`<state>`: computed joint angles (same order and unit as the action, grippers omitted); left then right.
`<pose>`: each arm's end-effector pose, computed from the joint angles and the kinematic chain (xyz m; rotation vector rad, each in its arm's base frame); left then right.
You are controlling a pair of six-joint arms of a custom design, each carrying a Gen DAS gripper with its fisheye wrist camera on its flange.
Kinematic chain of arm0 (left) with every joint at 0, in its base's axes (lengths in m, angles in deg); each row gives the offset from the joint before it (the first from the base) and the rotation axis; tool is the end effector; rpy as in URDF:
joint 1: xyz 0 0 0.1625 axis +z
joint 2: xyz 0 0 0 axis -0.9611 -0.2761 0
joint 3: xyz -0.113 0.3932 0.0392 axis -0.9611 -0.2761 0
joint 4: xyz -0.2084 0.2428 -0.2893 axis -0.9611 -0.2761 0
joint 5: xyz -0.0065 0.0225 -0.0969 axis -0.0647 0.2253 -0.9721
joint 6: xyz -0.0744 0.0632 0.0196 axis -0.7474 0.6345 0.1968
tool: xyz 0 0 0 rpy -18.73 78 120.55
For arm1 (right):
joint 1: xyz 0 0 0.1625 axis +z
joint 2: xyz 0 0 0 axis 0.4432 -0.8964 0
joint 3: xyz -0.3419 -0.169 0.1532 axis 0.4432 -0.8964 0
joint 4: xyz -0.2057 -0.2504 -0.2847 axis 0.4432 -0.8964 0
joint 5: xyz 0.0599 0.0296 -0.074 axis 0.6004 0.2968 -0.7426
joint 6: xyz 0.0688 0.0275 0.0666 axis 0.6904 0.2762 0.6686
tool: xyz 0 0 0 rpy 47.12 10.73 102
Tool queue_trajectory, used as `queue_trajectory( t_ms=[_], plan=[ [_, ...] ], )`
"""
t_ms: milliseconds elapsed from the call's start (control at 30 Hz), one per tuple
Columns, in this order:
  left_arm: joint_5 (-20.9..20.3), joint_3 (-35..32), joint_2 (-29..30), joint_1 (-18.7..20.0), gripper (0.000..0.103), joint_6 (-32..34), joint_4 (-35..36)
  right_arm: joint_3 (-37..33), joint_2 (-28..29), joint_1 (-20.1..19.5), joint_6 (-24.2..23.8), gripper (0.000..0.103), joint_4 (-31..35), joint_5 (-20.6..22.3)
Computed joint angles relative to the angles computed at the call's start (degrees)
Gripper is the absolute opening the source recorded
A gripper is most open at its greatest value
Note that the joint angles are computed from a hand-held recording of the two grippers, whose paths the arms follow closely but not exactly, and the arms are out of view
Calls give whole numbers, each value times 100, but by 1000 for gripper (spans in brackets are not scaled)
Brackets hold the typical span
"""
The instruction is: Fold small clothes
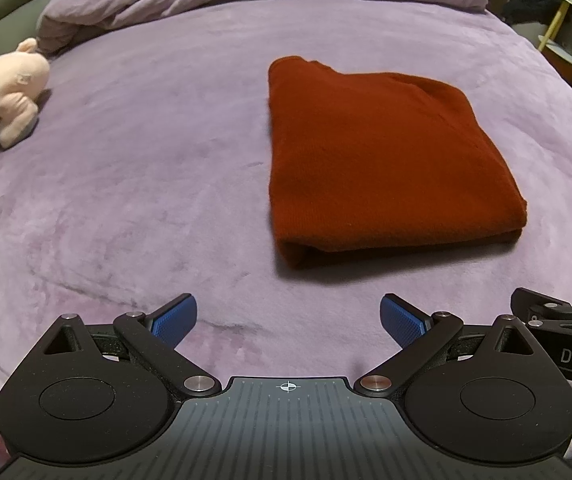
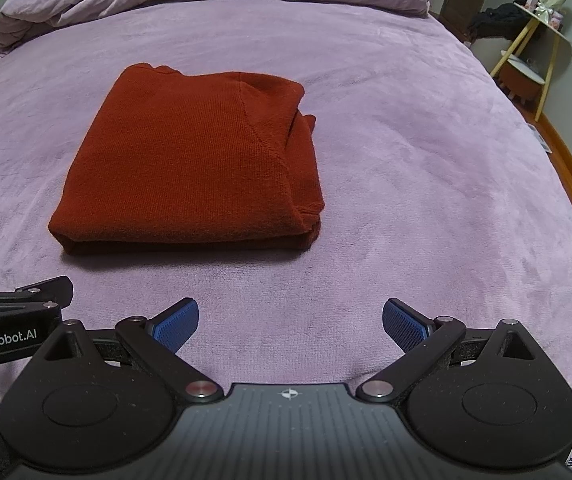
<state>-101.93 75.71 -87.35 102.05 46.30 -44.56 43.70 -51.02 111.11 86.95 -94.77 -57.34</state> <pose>-0.2501 -0.3646 0.2480 0.6124 2.2638 -0.4939 0.4091 -0.3044 0.2100 -0.1231 -2.1681 0.6326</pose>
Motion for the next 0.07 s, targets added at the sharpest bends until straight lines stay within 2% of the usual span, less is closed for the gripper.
queue_trajectory(
  t_ms=[67],
  plan=[
    [8,-5,0,1,101,18,5,-4,1,4,12,99,14,1]
  ],
)
